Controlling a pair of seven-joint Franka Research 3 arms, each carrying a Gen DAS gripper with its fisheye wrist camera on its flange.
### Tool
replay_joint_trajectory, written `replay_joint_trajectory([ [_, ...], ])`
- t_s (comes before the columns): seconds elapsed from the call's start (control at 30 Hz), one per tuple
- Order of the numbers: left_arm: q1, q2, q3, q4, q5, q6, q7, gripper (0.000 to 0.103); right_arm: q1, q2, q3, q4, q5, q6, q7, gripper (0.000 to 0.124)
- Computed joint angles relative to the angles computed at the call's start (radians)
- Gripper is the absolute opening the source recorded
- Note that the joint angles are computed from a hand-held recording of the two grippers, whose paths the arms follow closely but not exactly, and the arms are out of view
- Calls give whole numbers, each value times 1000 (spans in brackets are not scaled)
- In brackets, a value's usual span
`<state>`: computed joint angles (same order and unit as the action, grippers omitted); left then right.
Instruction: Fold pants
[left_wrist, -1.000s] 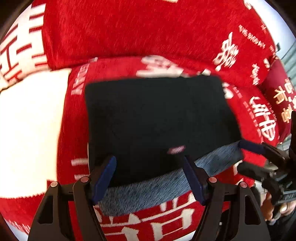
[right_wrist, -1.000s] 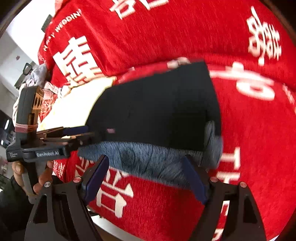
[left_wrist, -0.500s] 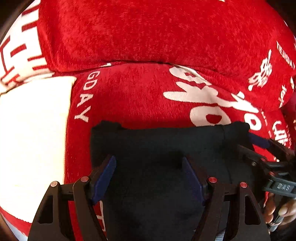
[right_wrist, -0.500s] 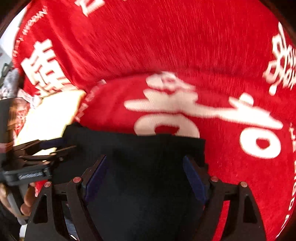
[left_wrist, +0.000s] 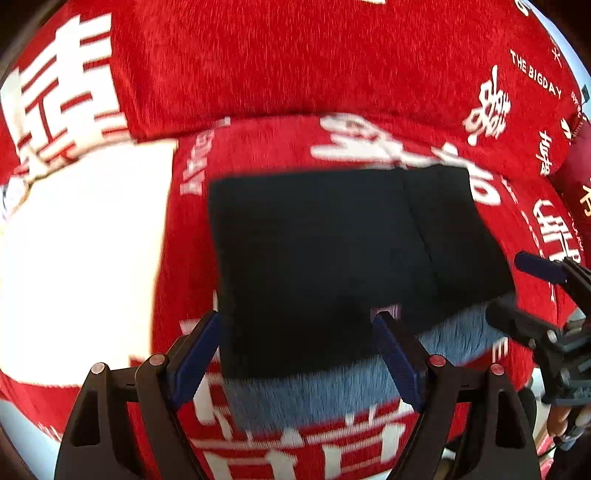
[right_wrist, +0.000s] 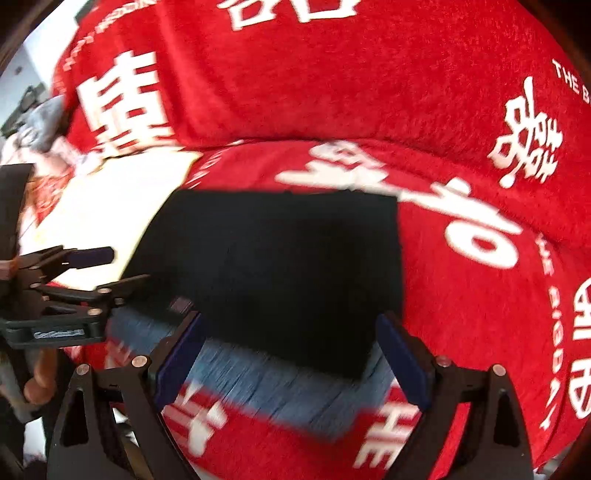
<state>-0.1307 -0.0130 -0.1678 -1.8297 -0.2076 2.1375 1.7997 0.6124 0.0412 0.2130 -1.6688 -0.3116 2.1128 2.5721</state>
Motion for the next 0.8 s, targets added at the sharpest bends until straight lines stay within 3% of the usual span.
replay_joint_trajectory([
  [0.07, -2, 4, -3, -23, 27, -1, -23, 85, 7, -5, 9, -31, 22, 31, -15, 95],
  [0.1, -2, 15, -3, -22, 28, -5, -35, 90, 10, 9, 11, -34, 26, 28, -18, 95],
  [0.13, -2, 25, -3, -18, 27, 2, -47, 96, 14, 24, 10, -24, 23, 11, -16, 96],
  [0.2, 3, 48, -3, 4, 11, -11, -47, 96, 30, 62, 8, 12, -15, -30, -15, 102],
  [0.27, 12, 59, -2, 23, -3, -39, -65, 96, 51, 102, 4, 79, -34, -106, -33, 102],
  [0.53, -1, -145, 17, -171, 20, 87, -80, 96, 185, 203, -27, 321, -179, -439, 43, 103],
  [0.8, -45, -258, 60, -293, -54, 169, -61, 96, 247, 243, -51, 398, -211, -536, 89, 103],
])
